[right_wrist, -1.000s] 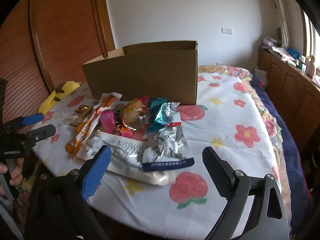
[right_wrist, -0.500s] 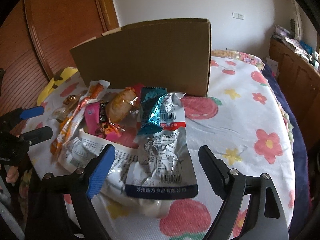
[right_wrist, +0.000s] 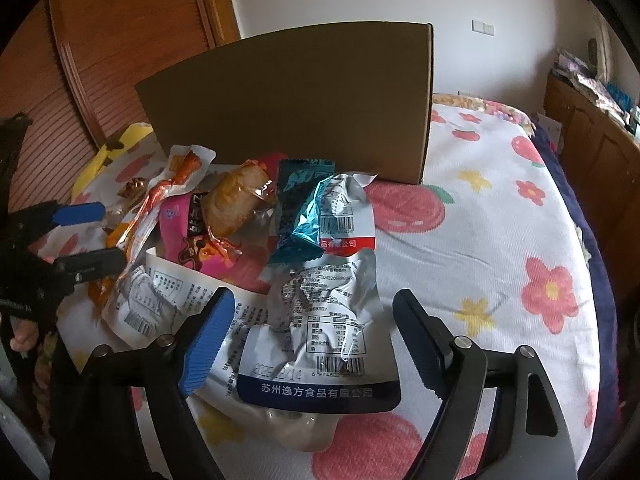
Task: Organize snacks
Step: 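Move the left tool toward the orange spicy-strip pouch while the right tool approaches the white-silver pouch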
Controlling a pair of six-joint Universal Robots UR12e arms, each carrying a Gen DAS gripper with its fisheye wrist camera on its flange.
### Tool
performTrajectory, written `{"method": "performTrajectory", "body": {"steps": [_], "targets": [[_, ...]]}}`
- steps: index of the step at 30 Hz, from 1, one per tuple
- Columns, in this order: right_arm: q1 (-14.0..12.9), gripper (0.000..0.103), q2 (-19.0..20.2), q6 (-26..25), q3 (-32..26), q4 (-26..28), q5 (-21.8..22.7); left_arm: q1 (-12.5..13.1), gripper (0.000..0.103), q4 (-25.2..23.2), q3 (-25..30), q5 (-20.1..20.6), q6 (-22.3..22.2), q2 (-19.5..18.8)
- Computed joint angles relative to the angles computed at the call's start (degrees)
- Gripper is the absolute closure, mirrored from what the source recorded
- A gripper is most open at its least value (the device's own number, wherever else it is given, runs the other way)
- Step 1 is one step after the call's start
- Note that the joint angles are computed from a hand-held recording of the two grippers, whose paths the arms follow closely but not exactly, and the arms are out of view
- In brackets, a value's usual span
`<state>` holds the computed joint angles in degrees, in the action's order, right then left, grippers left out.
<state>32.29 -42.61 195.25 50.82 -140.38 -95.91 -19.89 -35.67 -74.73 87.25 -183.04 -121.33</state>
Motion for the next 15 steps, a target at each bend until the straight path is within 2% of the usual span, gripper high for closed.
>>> {"method": "performTrajectory", "body": {"steps": [15], "targets": [[0.3,0.020,0.3,-0.5,-0.4,-0.2,-0.9,1.2,0.007,-3.4,4.5,-5.8,-1.5,-2.5]]}}
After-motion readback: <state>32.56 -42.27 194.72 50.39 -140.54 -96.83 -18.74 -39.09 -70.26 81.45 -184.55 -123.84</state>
